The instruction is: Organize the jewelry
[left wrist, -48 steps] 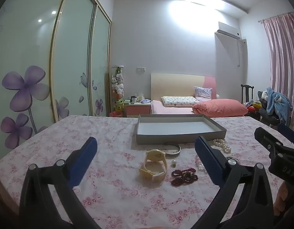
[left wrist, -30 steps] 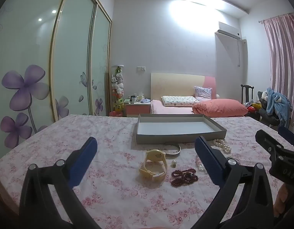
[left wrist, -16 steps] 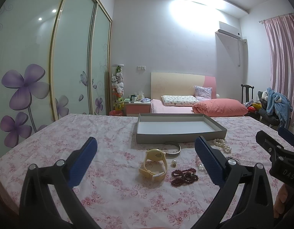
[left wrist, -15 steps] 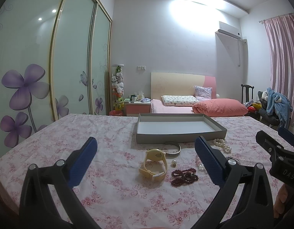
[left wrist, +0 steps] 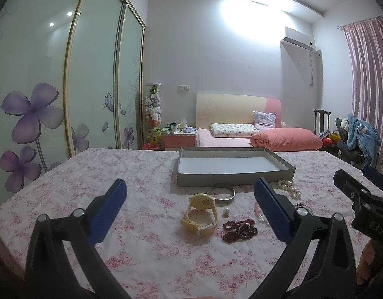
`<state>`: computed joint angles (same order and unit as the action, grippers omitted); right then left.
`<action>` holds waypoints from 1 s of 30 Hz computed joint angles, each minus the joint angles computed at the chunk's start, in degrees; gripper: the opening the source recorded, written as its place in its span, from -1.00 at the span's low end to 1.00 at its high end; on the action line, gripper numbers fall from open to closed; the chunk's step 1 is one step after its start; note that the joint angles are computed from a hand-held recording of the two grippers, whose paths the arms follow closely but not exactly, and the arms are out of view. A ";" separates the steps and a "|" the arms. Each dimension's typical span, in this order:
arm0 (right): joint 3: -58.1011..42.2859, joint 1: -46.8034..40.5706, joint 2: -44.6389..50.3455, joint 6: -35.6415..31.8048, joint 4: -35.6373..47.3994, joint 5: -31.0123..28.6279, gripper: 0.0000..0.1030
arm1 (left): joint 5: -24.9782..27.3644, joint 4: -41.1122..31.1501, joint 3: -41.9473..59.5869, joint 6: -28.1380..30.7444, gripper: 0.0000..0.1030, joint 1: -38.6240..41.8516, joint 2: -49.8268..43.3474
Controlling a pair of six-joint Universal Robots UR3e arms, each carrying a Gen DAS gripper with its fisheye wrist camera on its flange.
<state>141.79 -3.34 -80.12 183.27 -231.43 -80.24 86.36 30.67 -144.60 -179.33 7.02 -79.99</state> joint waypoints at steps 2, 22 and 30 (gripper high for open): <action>0.03 -0.59 0.81 -0.06 -0.78 0.56 0.97 | 0.02 -0.26 0.00 0.08 0.92 0.01 0.18; 1.32 -1.22 2.60 -0.48 -3.91 1.11 0.97 | -0.04 -0.19 -0.47 0.09 0.92 0.10 0.43; 0.93 -0.95 1.98 -0.47 -2.82 0.89 0.97 | -0.18 -0.47 -0.62 0.11 0.92 0.25 0.75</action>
<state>142.72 -4.29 -78.14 182.80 -234.26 -79.35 86.17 30.20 -145.22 -179.22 7.27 -79.24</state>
